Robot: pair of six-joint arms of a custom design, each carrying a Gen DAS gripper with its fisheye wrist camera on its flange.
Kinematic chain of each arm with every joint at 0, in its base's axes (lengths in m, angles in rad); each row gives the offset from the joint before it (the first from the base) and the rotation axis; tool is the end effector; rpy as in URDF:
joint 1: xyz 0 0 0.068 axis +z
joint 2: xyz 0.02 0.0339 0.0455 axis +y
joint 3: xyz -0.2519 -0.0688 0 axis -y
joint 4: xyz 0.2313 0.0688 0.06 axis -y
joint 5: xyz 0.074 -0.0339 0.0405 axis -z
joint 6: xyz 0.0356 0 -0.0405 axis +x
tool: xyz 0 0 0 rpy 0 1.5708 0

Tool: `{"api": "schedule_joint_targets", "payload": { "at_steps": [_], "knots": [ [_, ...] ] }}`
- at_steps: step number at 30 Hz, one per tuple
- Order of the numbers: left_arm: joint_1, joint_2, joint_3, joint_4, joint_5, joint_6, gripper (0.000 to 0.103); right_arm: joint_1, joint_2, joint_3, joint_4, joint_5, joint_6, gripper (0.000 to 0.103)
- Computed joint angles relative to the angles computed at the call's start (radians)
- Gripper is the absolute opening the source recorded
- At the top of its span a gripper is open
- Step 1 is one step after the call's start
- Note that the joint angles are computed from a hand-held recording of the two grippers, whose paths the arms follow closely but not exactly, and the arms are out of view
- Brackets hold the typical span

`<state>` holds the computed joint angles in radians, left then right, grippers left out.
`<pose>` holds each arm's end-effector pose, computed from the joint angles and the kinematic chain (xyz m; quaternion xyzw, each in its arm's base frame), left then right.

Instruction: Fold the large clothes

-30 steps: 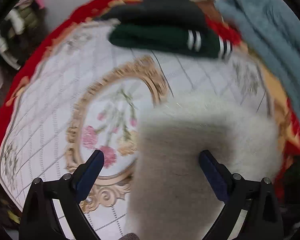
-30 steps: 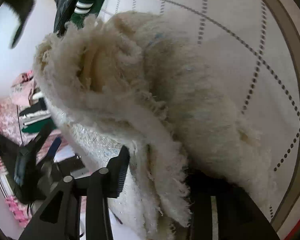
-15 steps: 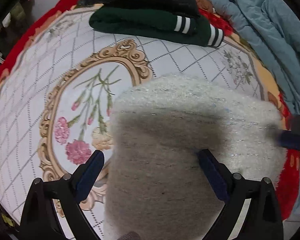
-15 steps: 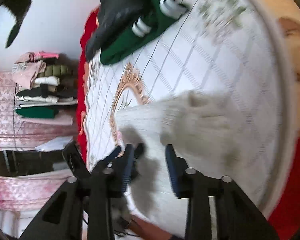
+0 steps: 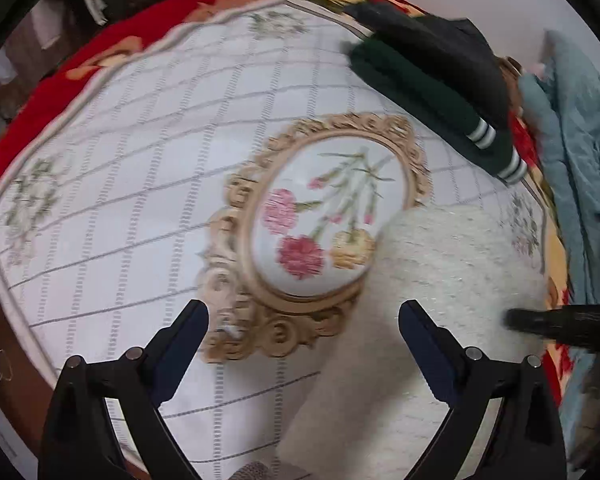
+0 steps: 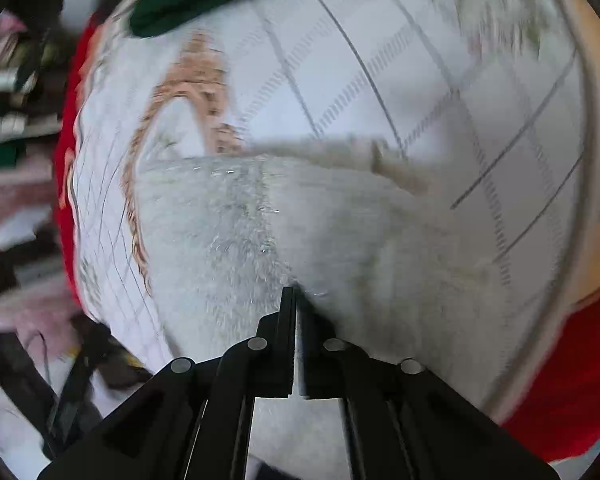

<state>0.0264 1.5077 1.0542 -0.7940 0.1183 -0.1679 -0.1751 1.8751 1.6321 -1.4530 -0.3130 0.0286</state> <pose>0.2731 0.0030 0.2138 -0.0861 0.9815 -0.0696 0.1561 0.3179 -0.0451 0.2494 -0.1099 -0.9797 -0.1597 0.0502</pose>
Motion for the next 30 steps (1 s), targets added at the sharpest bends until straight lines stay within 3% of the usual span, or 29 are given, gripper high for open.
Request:
{"api": "schedule_joint_targets", "payload": {
  "at_steps": [3, 7, 12, 16, 18, 20, 21, 22, 26, 28, 30],
  "knots": [
    [0.017, -0.015, -0.003, 0.006, -0.037, 0.029, 0.097, 0.093, -0.074, 0.069, -0.044, 0.057, -0.001, 0.040],
    [0.022, -0.010, -0.008, 0.012, -0.061, 0.060, 0.097, 0.233, -0.039, 0.075, -0.044, 0.061, 0.017, 0.041],
    [0.008, -0.017, -0.007, 0.016, -0.088, 0.095, 0.097, 0.407, 0.021, -0.108, 0.132, 0.297, 0.038, 0.041],
    [0.014, 0.008, 0.019, -0.007, -0.055, 0.097, 0.097, 0.371, -0.003, -0.092, 0.122, 0.246, 0.066, 0.044],
    [0.029, 0.024, 0.040, -0.013, -0.001, 0.093, 0.097, 0.290, -0.076, -0.097, 0.105, 0.142, 0.030, 0.050],
    [0.041, 0.046, 0.055, -0.007, 0.064, 0.103, 0.097, 0.143, -0.190, -0.119, 0.071, 0.021, -0.009, 0.073],
    [0.045, 0.075, 0.067, -0.004, 0.109, 0.113, 0.097, 0.047, -0.265, -0.150, 0.068, -0.016, -0.033, 0.090],
    [0.048, 0.105, 0.075, -0.001, 0.148, 0.123, 0.097, -0.049, -0.318, -0.176, 0.063, -0.051, -0.069, 0.094],
    [0.033, 0.277, 0.119, 0.007, 0.324, 0.162, 0.097, -0.365, -0.386, -0.289, 0.032, -0.107, -0.221, 0.094],
    [-0.004, 0.374, 0.160, -0.019, 0.384, 0.191, 0.097, -0.497, -0.360, -0.360, 0.049, -0.095, -0.280, 0.094],
    [-0.051, 0.447, 0.189, -0.037, 0.434, 0.221, 0.097, -0.642, -0.281, -0.423, 0.050, -0.152, -0.369, 0.094]
  ]
}}
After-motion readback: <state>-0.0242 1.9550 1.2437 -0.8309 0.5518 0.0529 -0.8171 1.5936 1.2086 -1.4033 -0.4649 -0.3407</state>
